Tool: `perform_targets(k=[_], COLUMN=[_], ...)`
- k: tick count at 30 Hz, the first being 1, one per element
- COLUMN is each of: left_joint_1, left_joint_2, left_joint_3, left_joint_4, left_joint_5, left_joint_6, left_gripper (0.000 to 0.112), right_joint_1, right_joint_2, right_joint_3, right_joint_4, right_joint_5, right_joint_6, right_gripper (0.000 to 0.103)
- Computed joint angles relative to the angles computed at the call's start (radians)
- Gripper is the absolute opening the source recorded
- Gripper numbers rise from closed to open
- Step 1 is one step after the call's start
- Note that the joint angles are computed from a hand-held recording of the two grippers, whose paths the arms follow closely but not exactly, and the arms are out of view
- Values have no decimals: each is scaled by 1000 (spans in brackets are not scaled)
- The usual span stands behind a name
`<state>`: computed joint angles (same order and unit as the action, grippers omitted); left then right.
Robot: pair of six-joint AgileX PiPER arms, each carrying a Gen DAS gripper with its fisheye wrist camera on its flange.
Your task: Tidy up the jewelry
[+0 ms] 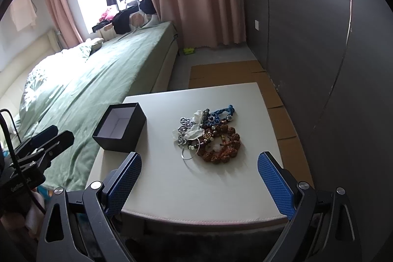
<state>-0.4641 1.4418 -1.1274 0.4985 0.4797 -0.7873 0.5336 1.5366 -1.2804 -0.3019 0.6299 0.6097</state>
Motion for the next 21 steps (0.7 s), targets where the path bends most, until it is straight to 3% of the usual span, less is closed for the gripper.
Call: perform_targets(k=[16,21], left_joint_1=[-10,-33], left_joint_2=[-3,1], left_joint_3=[-1,-3], left_joint_4=[12,76], left_joint_5=[8,24], left_joint_6=[-1,-53], left_gripper=[85,85], right_joint_1=[-12,-11], right_joint_2=[20,23], right_joint_3=[-12,-15], right_joint_4=[18,16], right_joint_5=[20,21], right_joint_6=[9,3], right_gripper=[96,96])
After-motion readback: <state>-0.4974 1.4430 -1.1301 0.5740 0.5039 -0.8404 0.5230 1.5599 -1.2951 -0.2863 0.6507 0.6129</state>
